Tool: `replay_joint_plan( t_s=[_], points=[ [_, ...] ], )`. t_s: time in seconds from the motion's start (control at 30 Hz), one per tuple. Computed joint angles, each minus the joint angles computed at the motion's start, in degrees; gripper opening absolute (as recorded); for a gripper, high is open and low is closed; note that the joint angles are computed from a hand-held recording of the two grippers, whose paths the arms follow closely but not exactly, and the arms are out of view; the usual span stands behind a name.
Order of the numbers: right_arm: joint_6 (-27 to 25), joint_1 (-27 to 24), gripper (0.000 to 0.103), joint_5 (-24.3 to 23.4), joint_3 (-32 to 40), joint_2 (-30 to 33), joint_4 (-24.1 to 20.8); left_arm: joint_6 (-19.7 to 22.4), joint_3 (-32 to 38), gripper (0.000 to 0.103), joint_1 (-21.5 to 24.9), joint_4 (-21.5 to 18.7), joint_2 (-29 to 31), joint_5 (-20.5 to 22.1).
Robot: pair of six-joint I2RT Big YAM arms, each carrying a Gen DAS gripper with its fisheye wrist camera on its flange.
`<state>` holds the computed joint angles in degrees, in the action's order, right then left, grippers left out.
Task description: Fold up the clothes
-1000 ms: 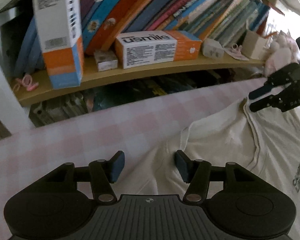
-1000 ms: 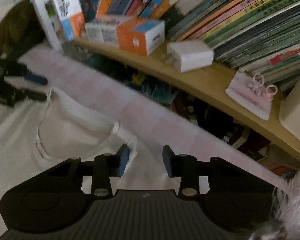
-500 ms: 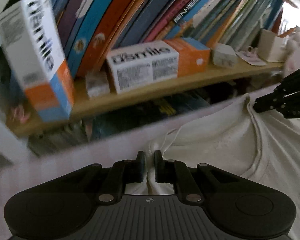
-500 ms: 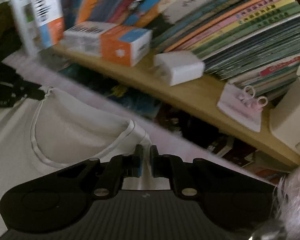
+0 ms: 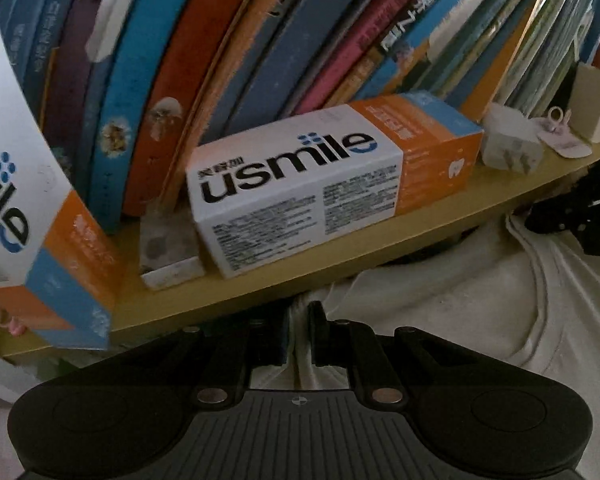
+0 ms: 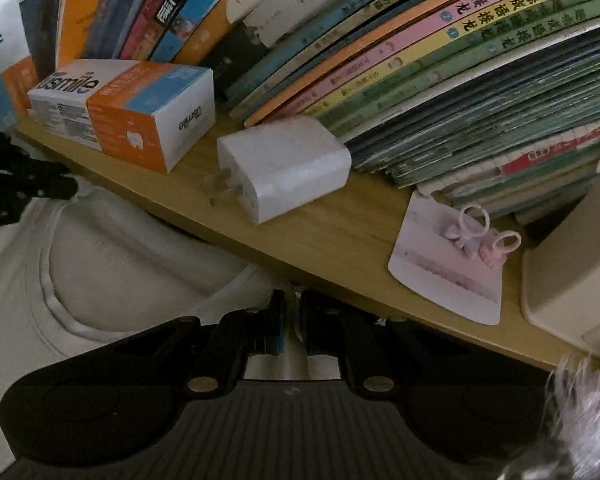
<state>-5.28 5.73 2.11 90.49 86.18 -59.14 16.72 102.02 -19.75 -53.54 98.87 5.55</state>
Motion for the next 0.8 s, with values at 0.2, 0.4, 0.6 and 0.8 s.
replay_joint_plan(
  t_s=[0.2, 0.4, 0.6, 0.8],
  points=[
    [2.3, -0.4, 0.025, -0.2, -1.8, -2.9, 1.4, -1.0, -2.8, 0.047, 1.5, 0.6, -3.4, 2.3],
    [4.6, -1.0, 0.043, -2.3, -10.4, -14.8, 2.6, 2.5, -14.4, 0.074, 5.5, 2.7, -16.5, 5.8],
    [12.4, 2.3, 0.050, 1.6, -19.2, -32.7, -8.1, 1.8, -30.0, 0.078, 13.0, -1.9, -36.4, 10.2],
    [31.7, 19.6, 0.053, 18.2, -23.6, -45.9, -25.3, -3.4, -38.3, 0.078, 24.6, -10.9, -50.0, 11.3]
  ],
)
